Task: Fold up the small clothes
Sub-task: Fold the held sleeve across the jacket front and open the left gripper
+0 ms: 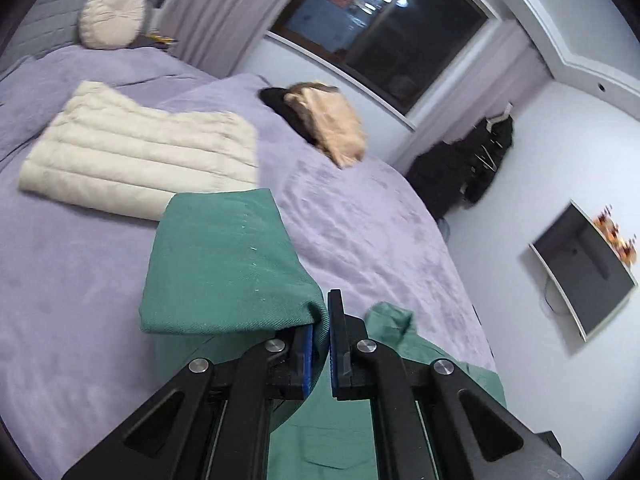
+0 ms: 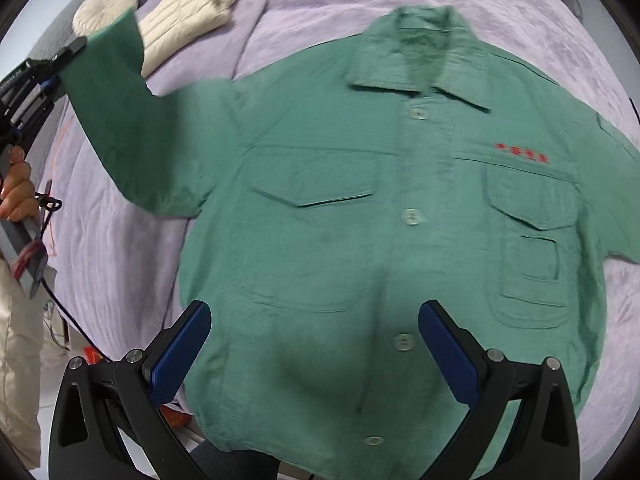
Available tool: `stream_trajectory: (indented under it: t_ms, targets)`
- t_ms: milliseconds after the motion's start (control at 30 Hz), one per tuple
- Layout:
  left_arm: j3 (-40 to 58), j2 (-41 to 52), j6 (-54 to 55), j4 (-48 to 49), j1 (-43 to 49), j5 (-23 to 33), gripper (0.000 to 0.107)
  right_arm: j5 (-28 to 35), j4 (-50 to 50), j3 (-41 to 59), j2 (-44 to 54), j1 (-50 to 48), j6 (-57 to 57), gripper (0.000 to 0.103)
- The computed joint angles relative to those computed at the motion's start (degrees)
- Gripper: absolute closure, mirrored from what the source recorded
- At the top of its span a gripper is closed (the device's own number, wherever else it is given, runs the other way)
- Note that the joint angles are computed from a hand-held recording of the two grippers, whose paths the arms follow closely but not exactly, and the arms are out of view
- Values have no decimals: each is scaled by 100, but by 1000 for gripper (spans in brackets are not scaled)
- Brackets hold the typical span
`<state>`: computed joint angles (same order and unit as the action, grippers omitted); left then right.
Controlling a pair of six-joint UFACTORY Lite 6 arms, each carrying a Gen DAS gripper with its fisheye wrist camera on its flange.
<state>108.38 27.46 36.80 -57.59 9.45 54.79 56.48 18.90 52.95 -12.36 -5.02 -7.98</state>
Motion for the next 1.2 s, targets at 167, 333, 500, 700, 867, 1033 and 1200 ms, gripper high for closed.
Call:
stream_trajectory:
  t_ms: [167,333,500,700,867,1033,1200]
  targets:
    - [542,580,-1115,1225,-2490,-725,100,309,247,13,258,-2104,-1477,0]
    - [1500,2050,-2633,2967,-4306,-983,100,390,99,466,1268,-3920,-2610,0]
    - [1626,2586,-4210,4605,-5204,-850,81,480,-155,1247,2291,-4745,-3061,0]
    - [49,1300,-5092,5830,-5393,-1199,5,242,-82,1644,2820,-4555,-3074,0]
    - [-1204,37,-4894,5875,-4788,-1535,5,-215,427,1355,2610,-3978,-3154,0]
    - [-1573,-257,-5684,6949,-3754,-1480,5,-977,969,1097,2464,-2694,-3276,0]
    - [-1275,381,-5543,6916,-2610,-1317,5,-1089,1937,1894,3567,-2548,-2826,0]
